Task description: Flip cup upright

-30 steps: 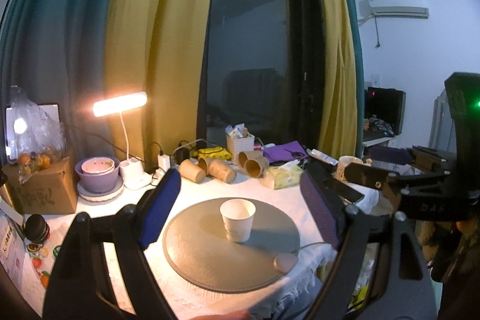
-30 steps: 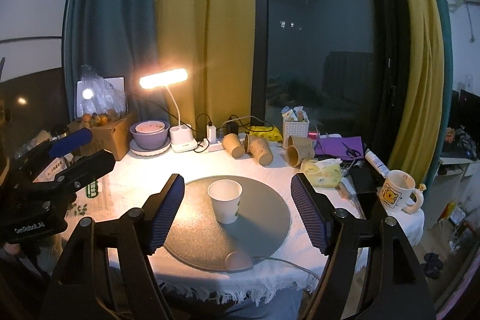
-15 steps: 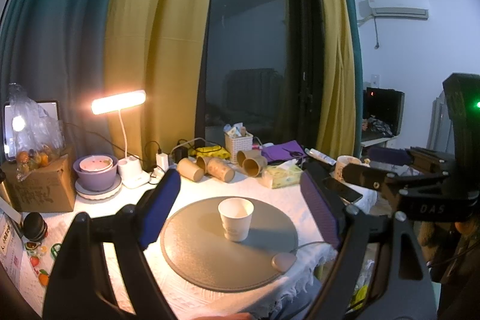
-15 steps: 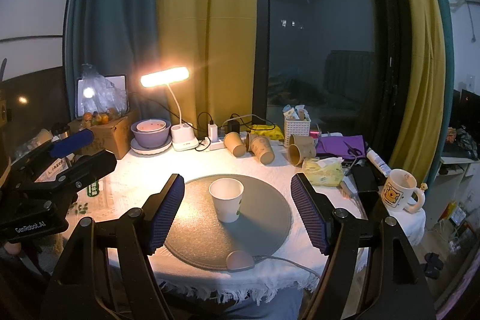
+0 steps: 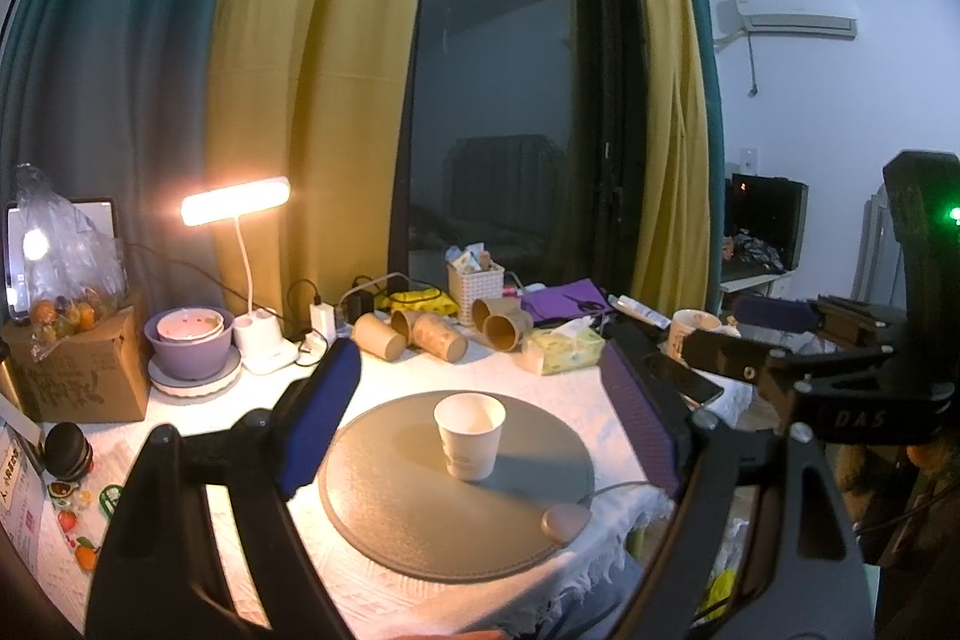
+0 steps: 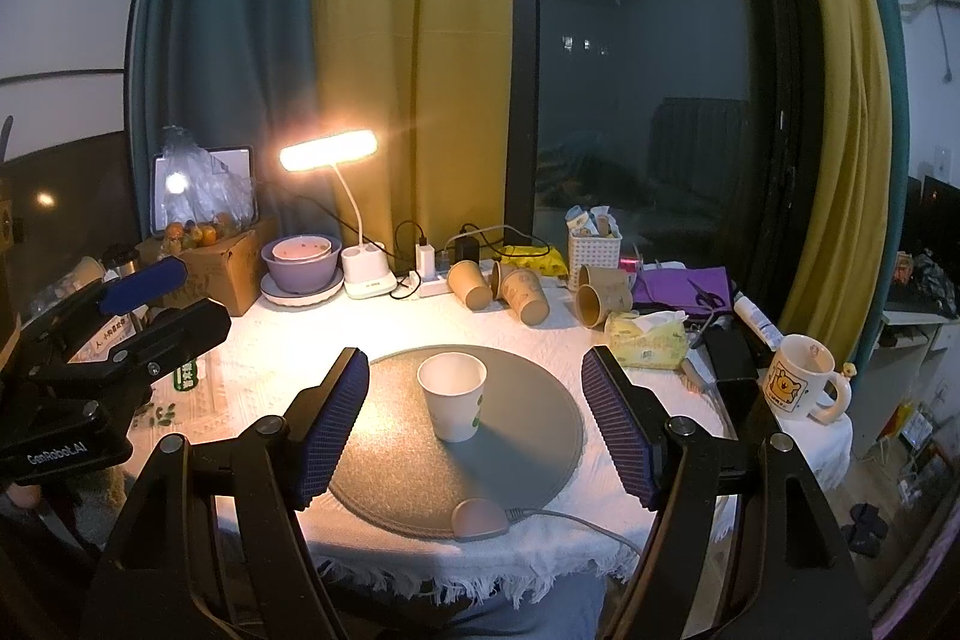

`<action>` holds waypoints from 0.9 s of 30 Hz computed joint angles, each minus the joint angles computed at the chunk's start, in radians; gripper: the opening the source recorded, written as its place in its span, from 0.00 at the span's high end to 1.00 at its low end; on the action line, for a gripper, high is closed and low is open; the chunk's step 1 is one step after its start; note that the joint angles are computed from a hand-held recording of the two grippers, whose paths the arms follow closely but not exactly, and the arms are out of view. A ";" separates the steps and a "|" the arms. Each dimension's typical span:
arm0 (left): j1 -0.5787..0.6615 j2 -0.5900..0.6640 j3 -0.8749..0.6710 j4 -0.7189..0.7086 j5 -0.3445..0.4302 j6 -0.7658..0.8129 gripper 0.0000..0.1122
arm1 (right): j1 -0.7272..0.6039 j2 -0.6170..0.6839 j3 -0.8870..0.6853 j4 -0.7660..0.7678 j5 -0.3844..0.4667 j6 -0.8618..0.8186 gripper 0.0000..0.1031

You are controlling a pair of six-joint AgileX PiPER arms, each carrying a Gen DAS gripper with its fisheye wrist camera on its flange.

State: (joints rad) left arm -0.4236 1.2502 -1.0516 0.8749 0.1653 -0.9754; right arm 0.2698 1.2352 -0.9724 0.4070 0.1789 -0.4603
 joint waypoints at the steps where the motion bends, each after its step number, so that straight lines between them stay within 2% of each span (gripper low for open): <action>1: 0.001 0.001 -0.002 -0.009 0.000 0.009 0.26 | 0.000 0.000 0.000 -0.005 -0.001 0.006 0.26; 9: 0.007 0.001 -0.003 -0.036 -0.004 0.033 0.26 | 0.008 -0.008 0.013 -0.037 -0.005 0.038 0.26; 14: -0.032 -0.005 0.016 0.179 0.022 -0.196 0.26 | 0.008 -0.012 0.023 -0.024 -0.013 0.025 0.26; 27: -0.036 -0.005 0.017 0.219 0.027 -0.234 0.26 | 0.008 -0.011 0.022 -0.020 -0.010 0.020 0.26</action>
State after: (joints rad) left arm -0.4592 1.2449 -1.0341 1.0934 0.1927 -1.2097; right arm 0.2776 1.2244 -0.9508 0.3870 0.1692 -0.4402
